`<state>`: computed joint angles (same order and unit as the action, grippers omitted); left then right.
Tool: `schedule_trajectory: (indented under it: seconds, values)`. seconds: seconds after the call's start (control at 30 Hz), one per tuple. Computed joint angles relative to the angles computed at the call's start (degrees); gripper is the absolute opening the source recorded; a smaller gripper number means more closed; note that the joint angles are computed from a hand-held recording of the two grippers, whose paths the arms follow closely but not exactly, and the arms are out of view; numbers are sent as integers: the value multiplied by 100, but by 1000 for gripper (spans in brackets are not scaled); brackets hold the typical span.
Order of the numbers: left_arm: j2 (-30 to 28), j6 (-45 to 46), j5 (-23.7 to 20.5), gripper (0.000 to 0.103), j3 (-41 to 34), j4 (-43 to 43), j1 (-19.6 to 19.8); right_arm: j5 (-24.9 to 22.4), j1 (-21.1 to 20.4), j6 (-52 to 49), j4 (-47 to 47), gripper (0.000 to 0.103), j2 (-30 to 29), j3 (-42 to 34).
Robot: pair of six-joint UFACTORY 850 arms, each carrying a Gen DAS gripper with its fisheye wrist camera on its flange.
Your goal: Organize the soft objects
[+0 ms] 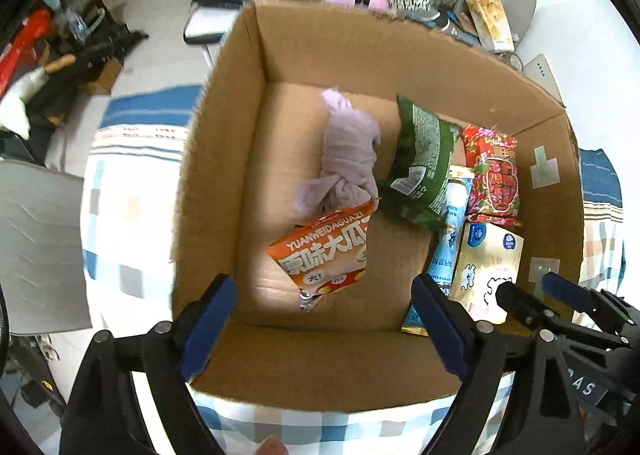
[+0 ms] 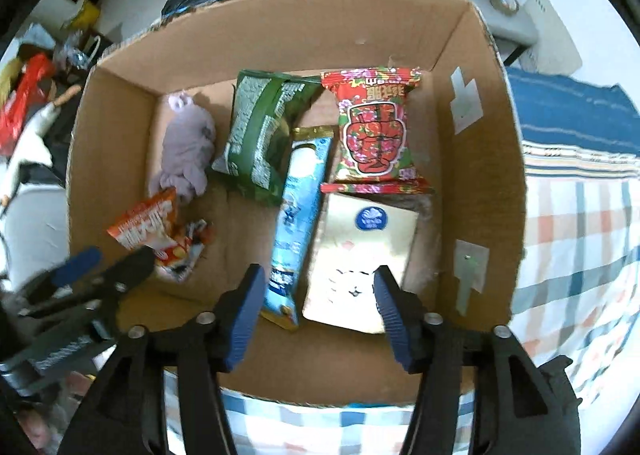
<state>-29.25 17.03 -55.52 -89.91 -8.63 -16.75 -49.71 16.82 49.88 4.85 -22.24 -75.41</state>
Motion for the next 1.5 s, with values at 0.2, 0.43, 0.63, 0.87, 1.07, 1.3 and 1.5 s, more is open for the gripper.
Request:
schedule_trajectory:
  seconds: [0.2,0.43,0.63,0.87,1.07,1.3,1.5]
  values:
    - [344,54,404,93,325,65,20,-267,175,339,-514,97,189,32]
    - [744,78,587,94,631,36,51,-442,301,611,-699,98,470,164]
    - [1256,180,676,94,939,-126,100,-658,479,937,-995,98,800,203]
    - [2212,450,742,94,1399,-429,255,-968,869,1550,-1452,98,1345,216]
    - [3183,692,753,94,1835,-609,445,-1383,1485,2315,-2067,98,1924,180]
    - [4028,1117,566,94,2066,-934,690,-2132,2397,3207,-2810,99,2304,-103]
    - [4457,1391,339,94,2024,-1159,923,-2838,3112,3783,-3373,98,2393,-547]
